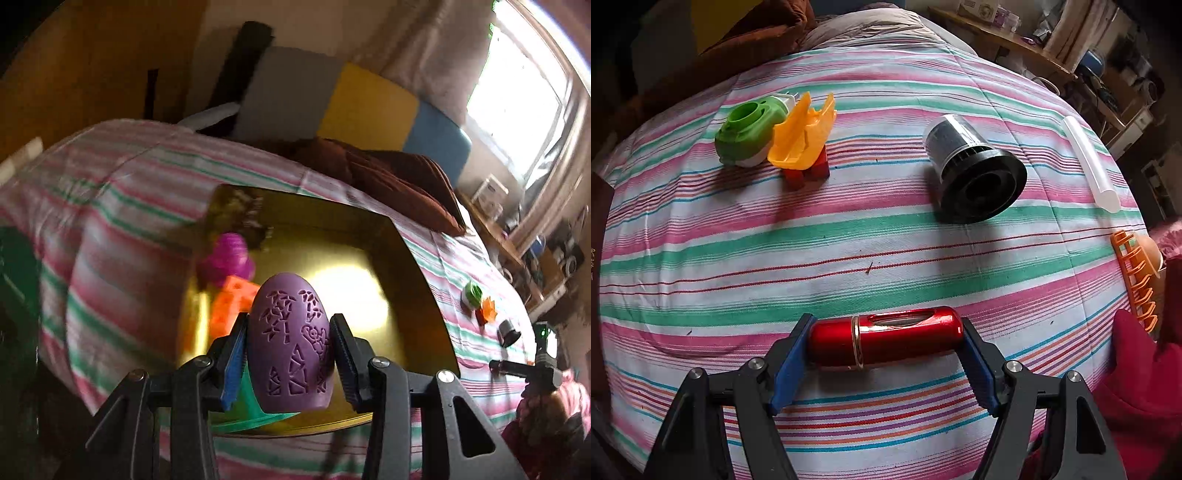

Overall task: Organize rigid objects
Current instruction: 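Carry purple egg into gold tray and open left tool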

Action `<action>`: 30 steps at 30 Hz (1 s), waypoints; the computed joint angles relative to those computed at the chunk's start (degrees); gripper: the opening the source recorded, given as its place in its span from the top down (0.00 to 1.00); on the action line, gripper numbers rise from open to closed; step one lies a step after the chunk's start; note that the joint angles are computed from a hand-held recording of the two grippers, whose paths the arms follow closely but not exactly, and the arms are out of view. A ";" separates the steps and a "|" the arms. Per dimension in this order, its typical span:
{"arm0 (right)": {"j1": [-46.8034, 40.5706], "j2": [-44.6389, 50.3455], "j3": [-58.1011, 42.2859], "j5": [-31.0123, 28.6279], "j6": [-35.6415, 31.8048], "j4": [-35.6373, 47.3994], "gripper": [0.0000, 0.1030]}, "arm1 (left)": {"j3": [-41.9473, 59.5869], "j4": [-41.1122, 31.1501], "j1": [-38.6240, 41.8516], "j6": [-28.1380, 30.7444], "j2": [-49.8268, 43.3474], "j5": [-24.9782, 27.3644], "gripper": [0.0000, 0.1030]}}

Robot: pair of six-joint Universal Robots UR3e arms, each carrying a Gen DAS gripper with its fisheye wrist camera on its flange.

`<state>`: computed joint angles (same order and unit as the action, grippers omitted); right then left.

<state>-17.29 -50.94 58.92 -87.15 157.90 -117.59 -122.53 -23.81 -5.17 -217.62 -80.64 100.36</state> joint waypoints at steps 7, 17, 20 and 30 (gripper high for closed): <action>2.49 9.05 -11.46 -0.77 1.82 2.00 0.27 | -0.73 1.43 0.05 0.97 -1.52 -1.35 0.58; 3.08 7.21 -8.62 -1.06 2.36 1.15 0.27 | 7.58 -0.02 3.14 0.29 -13.41 -8.56 0.58; 3.17 7.56 -9.13 -1.09 2.51 1.33 0.27 | 10.01 -4.80 1.70 -0.11 -15.75 -4.97 0.58; 3.47 8.21 -9.90 -1.19 2.79 1.51 0.27 | 8.49 -4.62 -1.74 -1.89 -13.84 2.00 0.60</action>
<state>-13.83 -42.73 49.02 -88.34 160.69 -116.08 -114.04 -28.43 -6.92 -219.51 -94.47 102.36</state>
